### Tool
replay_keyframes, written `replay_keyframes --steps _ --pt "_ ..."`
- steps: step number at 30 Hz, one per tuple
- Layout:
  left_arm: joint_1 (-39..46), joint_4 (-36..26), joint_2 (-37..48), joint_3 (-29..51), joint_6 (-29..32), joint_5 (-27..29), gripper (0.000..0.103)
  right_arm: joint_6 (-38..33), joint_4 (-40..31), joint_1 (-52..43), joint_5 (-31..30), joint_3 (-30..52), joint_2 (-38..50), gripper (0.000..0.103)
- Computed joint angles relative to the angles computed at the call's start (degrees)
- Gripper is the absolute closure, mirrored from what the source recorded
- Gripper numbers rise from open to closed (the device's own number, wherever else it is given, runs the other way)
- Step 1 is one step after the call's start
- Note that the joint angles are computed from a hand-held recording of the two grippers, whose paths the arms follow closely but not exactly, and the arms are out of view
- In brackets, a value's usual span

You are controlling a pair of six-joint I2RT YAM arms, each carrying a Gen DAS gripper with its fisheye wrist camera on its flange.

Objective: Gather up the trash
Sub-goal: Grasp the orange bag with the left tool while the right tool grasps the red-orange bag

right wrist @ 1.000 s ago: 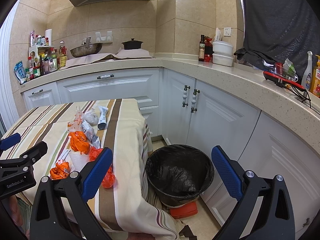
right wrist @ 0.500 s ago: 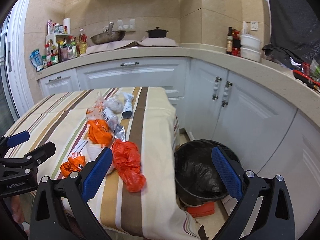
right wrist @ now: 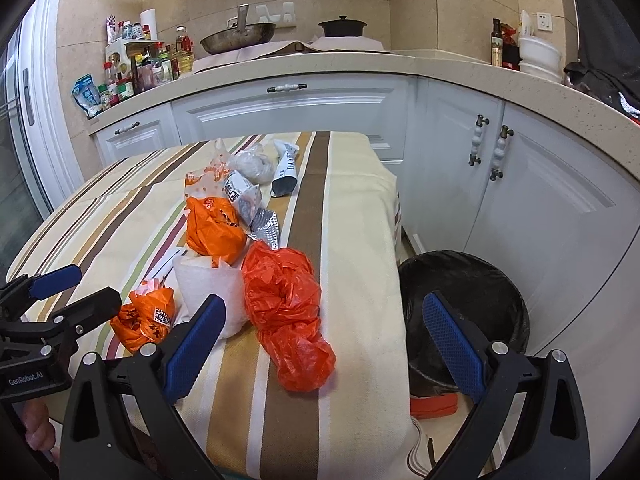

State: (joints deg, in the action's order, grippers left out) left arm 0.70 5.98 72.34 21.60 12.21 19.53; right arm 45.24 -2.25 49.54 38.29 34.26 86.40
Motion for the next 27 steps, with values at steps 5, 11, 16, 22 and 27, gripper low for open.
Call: replay_keyframes --steps 5,11,16,22,27 --pt "-2.0 0.7 1.9 0.2 0.9 0.0 0.033 -1.3 2.2 -0.5 -1.7 -0.2 1.2 0.01" --pt "-3.4 0.9 3.6 0.4 1.7 0.9 0.041 -2.7 5.0 -1.5 -4.6 -0.9 2.0 0.028" --pt "-3.7 1.2 4.1 0.0 1.8 1.5 0.044 -3.3 6.6 -2.1 -7.3 -1.2 3.1 0.047" --pt "-3.5 -0.3 3.5 -0.3 1.9 3.1 0.052 -3.8 7.8 -1.7 -8.4 -1.4 3.2 0.063" --pt "-3.8 -0.1 4.4 -0.5 2.1 3.9 0.065 -3.8 8.2 -1.4 -8.1 -1.6 3.1 0.066"
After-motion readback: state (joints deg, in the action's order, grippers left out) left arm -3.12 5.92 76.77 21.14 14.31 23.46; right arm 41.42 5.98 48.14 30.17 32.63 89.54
